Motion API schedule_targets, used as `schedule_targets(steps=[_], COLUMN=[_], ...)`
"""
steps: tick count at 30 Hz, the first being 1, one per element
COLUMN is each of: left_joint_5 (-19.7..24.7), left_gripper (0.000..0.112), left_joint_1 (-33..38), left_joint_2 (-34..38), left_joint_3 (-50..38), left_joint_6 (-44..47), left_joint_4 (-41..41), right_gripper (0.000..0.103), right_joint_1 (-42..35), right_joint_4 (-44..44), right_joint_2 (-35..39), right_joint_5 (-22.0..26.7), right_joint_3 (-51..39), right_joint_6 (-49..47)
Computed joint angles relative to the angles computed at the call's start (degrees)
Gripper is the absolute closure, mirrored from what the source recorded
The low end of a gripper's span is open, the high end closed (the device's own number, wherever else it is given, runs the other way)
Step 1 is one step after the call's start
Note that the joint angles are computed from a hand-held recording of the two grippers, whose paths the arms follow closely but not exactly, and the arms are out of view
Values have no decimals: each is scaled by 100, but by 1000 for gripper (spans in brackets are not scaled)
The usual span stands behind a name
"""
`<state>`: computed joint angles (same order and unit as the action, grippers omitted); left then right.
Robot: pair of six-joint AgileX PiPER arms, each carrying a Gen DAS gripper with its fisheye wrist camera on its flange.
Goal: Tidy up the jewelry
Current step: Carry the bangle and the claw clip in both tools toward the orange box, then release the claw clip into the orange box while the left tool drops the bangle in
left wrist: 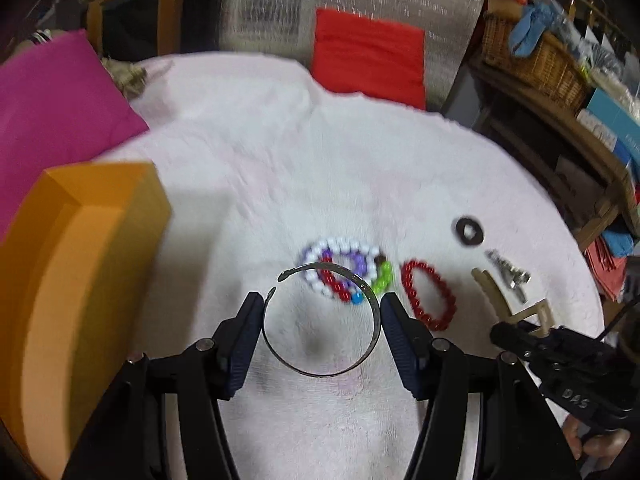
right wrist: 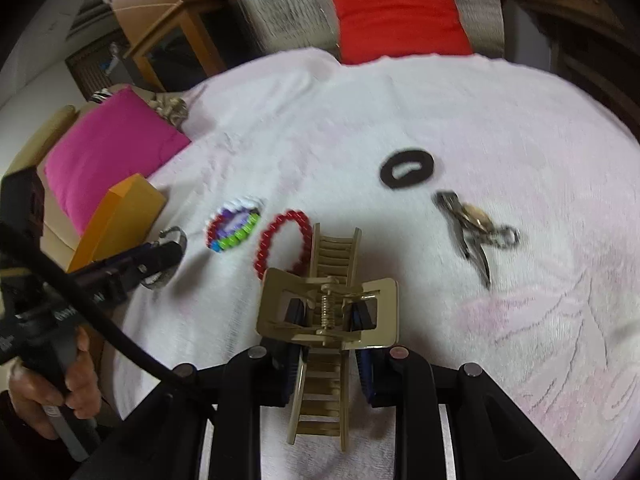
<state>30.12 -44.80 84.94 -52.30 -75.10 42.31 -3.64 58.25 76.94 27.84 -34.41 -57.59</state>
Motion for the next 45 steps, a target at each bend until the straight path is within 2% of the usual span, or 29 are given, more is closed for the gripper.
schedule_targets(steps=[4,7,11,15,18,21,25,28,31,35,38,40,41,42,44,45], left_joint_5=[438,912,1579,2021,1924,1419,1033,835,755,728,839,937,1026,1045,1150,1261], left_gripper=[51,51,51,51,51,51,51,51,50,50,50,50,50,50,50,50], left_joint_1=[-301,-466,-373,332,1282,2408,3248,3668,3951,4006,3825,3726,3648,3648,3523,3411], left_joint_2=[-887,-1511,-2369,-2909,-3028,-2904,-2579,-2311,-1999,-1731,-1617,-1610,-1619,-1609,-1619,-1613], left_joint_3=[382,607,1017,1441,1699,1891,1990,1995,1958,1905,1842,1834,1826,1812,1773,1741], left_joint_6=[-665,-1011,-1142,-964,-486,277,832,1059,1231,1196,893,608,409,314,4,-164], left_joint_4=[718,1074,1167,970,532,-227,-846,-1146,-1402,-1412,-1112,-880,-739,-651,-395,-253], right_gripper=[77,77,77,77,77,77,77,76,76,76,74,71,67,53,37,37], right_joint_1=[184,589,1602,2786,3394,3968,4523,4803,4910,4900,4895,4844,4802,4773,4660,4576], right_joint_4=[822,1007,712,-68,-677,-1499,-2454,-3297,-4095,-4530,-4713,-4583,-4415,-4336,-4092,-3752], right_joint_2=[-297,-328,33,715,1393,2166,3140,3979,4498,4990,5235,5103,4944,4815,4413,4227], right_joint_5=[-50,-30,-197,-489,-501,-443,-108,345,635,1185,1694,1594,1370,1202,661,407], right_joint_3=[143,-11,-673,-1778,-2709,-3801,-5159,-6254,-6817,-7569,-8110,-7916,-7638,-7440,-6800,-6504], right_joint_6=[-697,-706,193,1353,2225,3300,4446,5482,6357,6816,6967,6838,6665,6606,6449,6147])
